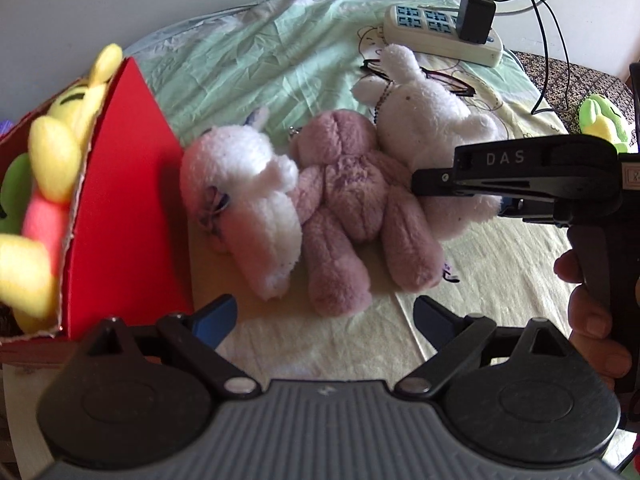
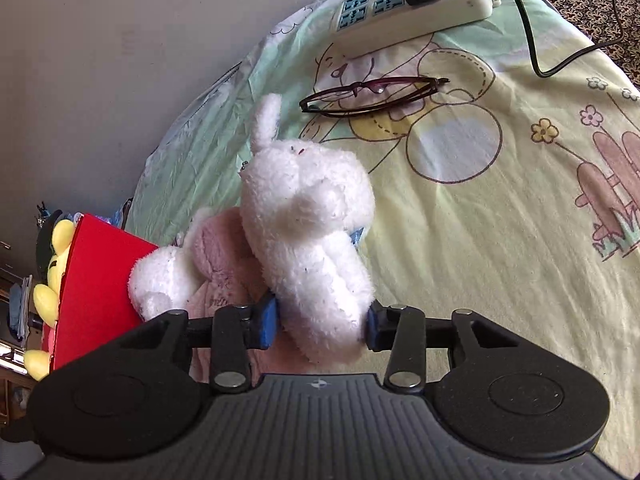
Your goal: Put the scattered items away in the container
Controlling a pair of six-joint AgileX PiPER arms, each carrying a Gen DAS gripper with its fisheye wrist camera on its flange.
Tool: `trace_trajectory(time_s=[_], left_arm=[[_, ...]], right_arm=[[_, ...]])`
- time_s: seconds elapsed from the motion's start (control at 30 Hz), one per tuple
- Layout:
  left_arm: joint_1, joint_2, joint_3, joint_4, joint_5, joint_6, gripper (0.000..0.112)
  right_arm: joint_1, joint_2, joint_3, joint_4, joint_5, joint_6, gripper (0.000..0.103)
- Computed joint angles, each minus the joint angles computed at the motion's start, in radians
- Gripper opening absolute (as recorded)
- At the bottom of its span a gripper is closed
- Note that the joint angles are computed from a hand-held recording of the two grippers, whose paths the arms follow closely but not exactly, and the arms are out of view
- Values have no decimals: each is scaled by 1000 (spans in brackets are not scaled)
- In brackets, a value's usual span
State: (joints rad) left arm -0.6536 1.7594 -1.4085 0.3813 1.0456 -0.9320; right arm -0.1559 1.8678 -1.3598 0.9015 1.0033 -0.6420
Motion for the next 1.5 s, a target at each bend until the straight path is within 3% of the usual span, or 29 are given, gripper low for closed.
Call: trace_trajectory(time_s=[0.2, 0.5, 0.6, 0.77, 0.9, 1.0, 1.03, 1.2, 1.37, 1.5], left_arm=[[10, 22, -24, -23, 4, 18, 95], [11, 32, -36, -66, -15, 65, 95], [3, 36, -44, -75, -22, 81, 95], [1, 33, -33, -84, -39, 97, 95], [11, 18, -5, -99, -52, 88, 95], [19, 1, 20, -111, -61, 75, 95], [19, 1, 20, -111, -55, 68, 95], [8, -1, 15, -103, -45, 58, 95], [-5, -7, 18, -130, -77, 91, 95], [-5, -53, 87, -199, -174, 143, 95]], right_arm=[[-59, -82, 34, -12, 5, -47, 34], [-28, -379, 280, -391, -241, -162, 34], [-26, -453, 375, -405, -274, -274, 35], [-74, -513, 404, -292, -162, -449, 38], [-193, -493, 331, -130, 55, -528, 39], [-291, -405, 250, -10, 209, -468, 39], [-299, -378, 233, 7, 209, -418, 39], [-207, -308, 236, -82, 19, -251, 38], [-197, -232, 217, -35, 98, -221, 38], [-223, -216, 179, -29, 161, -242, 38]])
